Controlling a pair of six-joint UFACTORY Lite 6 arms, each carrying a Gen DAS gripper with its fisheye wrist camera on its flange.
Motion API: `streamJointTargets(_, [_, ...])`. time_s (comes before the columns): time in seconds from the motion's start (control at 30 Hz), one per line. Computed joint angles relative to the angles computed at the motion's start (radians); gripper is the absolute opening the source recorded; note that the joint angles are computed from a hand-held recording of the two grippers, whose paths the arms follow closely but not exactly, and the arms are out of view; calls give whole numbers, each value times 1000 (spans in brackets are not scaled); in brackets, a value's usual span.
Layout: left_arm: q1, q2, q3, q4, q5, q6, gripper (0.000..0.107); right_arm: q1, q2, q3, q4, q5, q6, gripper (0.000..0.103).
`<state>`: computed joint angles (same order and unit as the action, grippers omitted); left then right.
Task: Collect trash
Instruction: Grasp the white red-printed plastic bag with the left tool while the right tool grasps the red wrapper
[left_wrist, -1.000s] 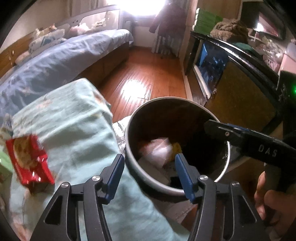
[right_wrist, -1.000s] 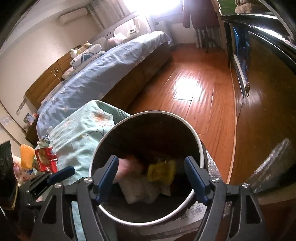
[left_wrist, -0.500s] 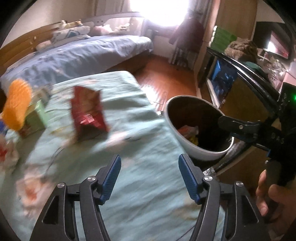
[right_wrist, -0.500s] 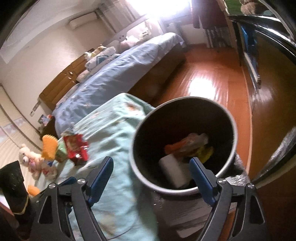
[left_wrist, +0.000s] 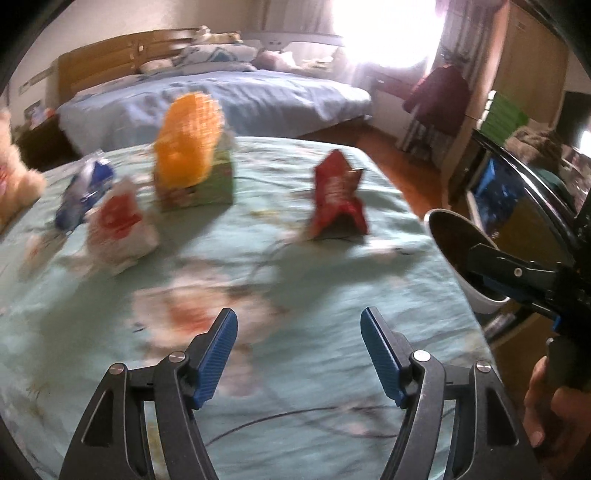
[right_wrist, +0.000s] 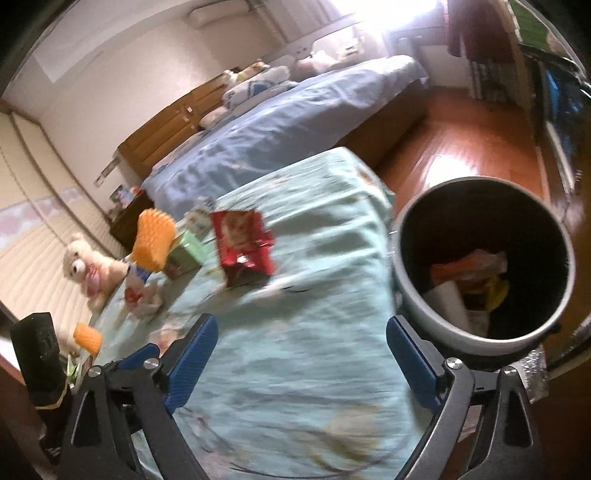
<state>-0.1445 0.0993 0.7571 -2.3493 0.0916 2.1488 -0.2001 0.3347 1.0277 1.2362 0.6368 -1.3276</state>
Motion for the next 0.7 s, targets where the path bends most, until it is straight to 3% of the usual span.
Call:
streamJointTargets(0.2, [103,-47,-34,341,16,-311,71,112,-5,-20,38,-49,-12,94])
streamJointTargets(0.7, [254,9,-7,270,31,-222,76,280,87,48,102,-145,-37,94])
